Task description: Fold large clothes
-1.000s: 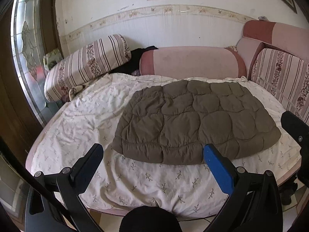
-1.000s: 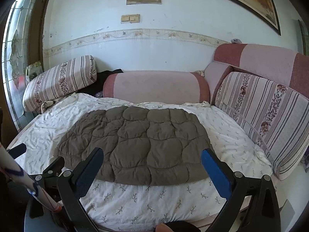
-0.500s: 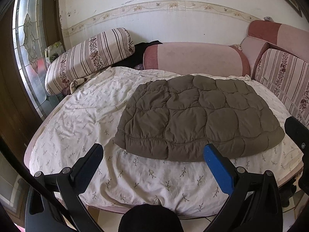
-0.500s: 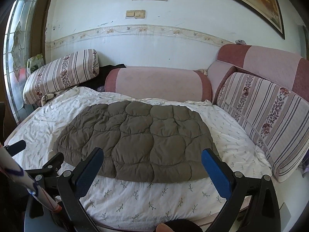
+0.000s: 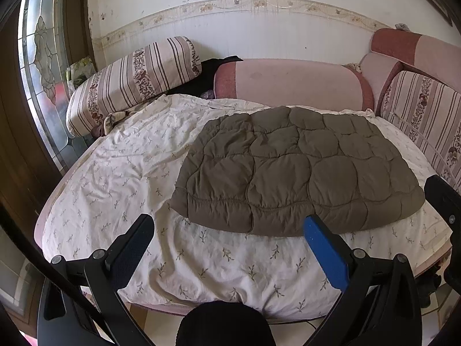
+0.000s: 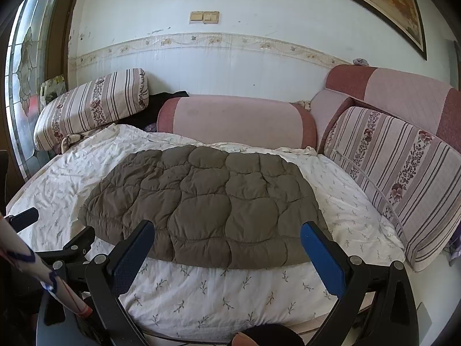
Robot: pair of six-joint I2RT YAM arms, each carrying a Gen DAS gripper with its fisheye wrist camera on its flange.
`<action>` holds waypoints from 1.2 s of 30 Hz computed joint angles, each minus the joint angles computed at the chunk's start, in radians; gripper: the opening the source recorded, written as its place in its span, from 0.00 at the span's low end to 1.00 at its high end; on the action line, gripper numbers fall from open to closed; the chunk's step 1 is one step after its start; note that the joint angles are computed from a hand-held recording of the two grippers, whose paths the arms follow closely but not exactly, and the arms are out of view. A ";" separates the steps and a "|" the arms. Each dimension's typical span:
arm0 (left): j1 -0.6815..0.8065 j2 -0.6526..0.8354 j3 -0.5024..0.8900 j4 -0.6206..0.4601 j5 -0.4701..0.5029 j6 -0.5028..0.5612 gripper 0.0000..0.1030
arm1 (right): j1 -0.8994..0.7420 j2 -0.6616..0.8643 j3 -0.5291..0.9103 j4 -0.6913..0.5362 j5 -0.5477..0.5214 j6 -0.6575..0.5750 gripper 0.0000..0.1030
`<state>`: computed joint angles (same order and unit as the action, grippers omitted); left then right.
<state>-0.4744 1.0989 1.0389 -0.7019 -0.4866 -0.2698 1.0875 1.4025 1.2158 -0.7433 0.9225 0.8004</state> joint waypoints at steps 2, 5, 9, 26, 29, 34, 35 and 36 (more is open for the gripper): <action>-0.001 0.001 -0.002 0.001 0.000 -0.002 1.00 | 0.000 0.002 0.001 -0.002 -0.002 0.002 1.00; 0.003 -0.004 -0.008 0.005 0.007 0.001 1.00 | 0.000 0.001 -0.004 -0.001 -0.001 0.002 1.00; 0.003 -0.005 -0.010 0.006 0.007 0.001 1.00 | 0.000 0.001 -0.005 0.003 -0.002 0.000 1.00; 0.001 -0.008 -0.012 0.006 0.009 -0.001 1.00 | 0.014 0.001 -0.019 0.000 0.007 0.008 1.00; 0.000 -0.009 -0.013 0.006 0.007 -0.001 1.00 | 0.030 0.004 -0.017 -0.017 0.018 0.025 1.00; -0.005 -0.011 -0.012 0.003 0.005 -0.005 1.00 | 0.040 0.004 -0.007 -0.036 0.025 0.027 1.00; -0.009 -0.012 -0.011 0.002 0.001 -0.007 1.00 | 0.041 0.007 0.000 -0.041 0.027 0.026 1.00; -0.009 -0.013 -0.012 0.004 0.001 -0.007 1.00 | 0.048 0.005 0.001 -0.050 0.032 0.032 1.00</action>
<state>-0.4832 1.0859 1.0267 -0.6978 -0.4852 -0.2763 1.1353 1.4075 1.2164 -0.7932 0.9542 0.8329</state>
